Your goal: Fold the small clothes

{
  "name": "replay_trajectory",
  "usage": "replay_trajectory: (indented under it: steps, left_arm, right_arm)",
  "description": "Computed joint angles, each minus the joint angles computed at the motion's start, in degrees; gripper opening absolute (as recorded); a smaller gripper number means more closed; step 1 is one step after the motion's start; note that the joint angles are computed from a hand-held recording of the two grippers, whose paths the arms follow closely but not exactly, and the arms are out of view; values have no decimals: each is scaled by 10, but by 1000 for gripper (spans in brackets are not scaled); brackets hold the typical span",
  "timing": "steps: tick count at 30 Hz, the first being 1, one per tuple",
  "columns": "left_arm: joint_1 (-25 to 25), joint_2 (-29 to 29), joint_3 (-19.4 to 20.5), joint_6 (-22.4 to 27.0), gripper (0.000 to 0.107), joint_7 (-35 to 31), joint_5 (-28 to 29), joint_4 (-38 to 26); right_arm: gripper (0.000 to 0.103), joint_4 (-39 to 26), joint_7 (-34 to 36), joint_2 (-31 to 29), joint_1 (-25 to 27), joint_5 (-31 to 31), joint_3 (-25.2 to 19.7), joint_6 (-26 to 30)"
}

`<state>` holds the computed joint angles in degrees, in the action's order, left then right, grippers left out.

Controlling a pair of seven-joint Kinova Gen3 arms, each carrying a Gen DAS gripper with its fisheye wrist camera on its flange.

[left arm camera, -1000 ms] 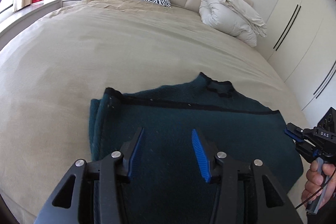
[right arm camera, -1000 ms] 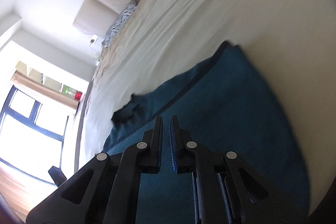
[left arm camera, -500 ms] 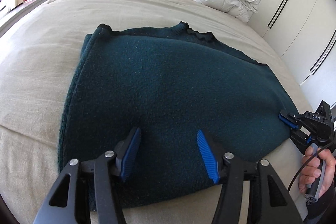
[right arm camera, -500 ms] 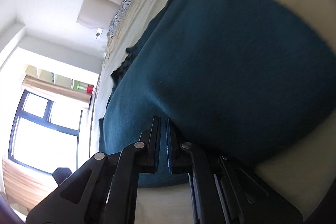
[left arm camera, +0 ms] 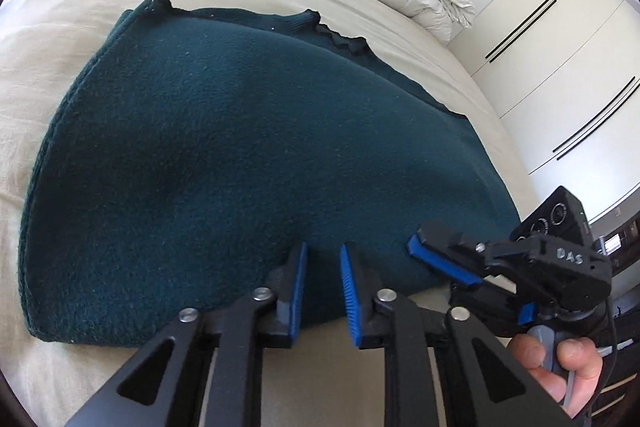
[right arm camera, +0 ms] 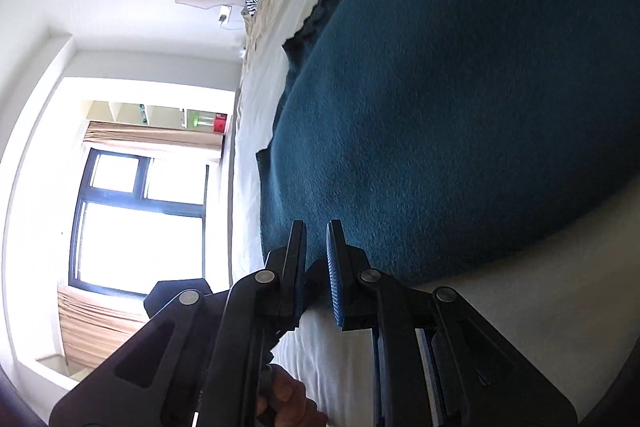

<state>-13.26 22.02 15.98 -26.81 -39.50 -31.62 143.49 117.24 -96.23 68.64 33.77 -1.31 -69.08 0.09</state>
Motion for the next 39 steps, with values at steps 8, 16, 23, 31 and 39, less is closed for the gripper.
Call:
replay_trajectory:
  steps: [8, 16, 23, 31, 39]
  left_arm:
    - [-9, -17, -7, 28, 10, -6, -6, 8]
    - [23, -23, -18, 46, 10, -53, 46, 6]
    - [41, -20, -21, 58, 10, -81, 82, -6]
    - [49, -78, -15, 104, 16, -84, 109, -9]
    - [22, -107, -56, 116, 34, -82, 68, -56]
  right_arm:
    - [4, 79, -16, 9, 100, 55, 9, -128]
    - [8, 137, -87, -91, 207, 72, 49, -226]
    - [9, 172, -129, -219, 224, 95, 65, -220]
    - [62, 165, -183, -320, 178, 144, 30, -190]
    - [62, 38, -218, -262, 22, 216, 37, -89]
